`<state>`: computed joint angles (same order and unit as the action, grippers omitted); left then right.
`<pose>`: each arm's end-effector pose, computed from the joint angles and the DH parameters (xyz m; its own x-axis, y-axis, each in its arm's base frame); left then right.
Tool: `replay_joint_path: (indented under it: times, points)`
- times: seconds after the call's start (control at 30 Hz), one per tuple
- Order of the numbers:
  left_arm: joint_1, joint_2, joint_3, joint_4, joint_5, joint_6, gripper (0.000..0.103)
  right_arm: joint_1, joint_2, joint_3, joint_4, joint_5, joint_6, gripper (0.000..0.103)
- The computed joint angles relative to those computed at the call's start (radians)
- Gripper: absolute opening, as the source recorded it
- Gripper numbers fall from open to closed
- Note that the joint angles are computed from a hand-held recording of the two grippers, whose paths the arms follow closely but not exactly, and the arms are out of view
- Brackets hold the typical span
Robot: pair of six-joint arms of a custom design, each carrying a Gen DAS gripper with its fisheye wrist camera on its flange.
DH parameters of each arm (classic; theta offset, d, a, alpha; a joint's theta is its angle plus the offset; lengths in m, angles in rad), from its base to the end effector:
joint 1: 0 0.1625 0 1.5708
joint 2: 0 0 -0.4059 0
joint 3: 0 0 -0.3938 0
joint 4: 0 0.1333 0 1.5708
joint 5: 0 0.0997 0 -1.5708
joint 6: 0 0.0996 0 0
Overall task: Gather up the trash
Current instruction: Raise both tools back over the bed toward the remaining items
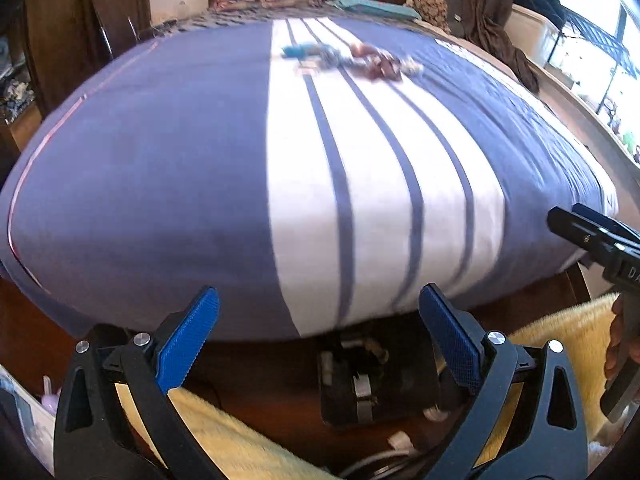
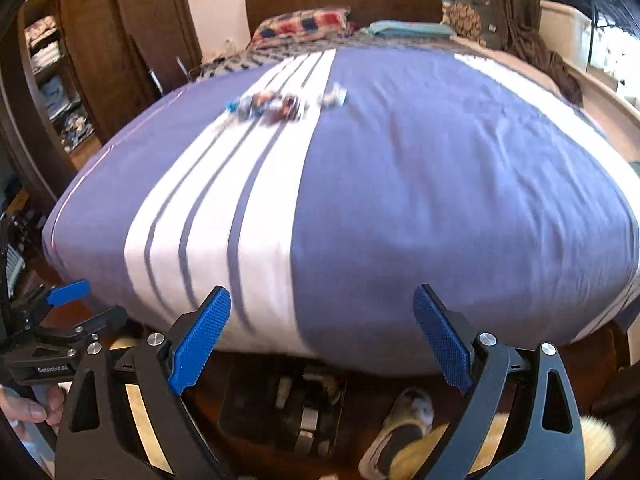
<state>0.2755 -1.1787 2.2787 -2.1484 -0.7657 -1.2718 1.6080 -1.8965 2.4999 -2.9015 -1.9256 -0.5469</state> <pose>-0.3154 -0.3023 0.0771 -0.7505 0.0000 -0.6608 0.3963 0.8003 -0.4501 0.1109 -0.3270 0.3201 -0.7933 -0.2208 0.5674 -0.5155 0.7395 -0.4329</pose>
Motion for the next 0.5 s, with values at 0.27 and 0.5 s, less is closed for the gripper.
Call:
replay_joint_path:
  times: [0.27,0.5]
  points:
    - [0.103,0.043,-0.102,-0.032,0.087,0.151,0.095,0.049,0.209,-0.168,-0.074,-0.054,0.051,0.094]
    - [0.218,0.105,-0.198,-0.126,0.137,0.306,0.095,0.047,0.386,-0.315,-0.105,-0.090,0.085,0.094]
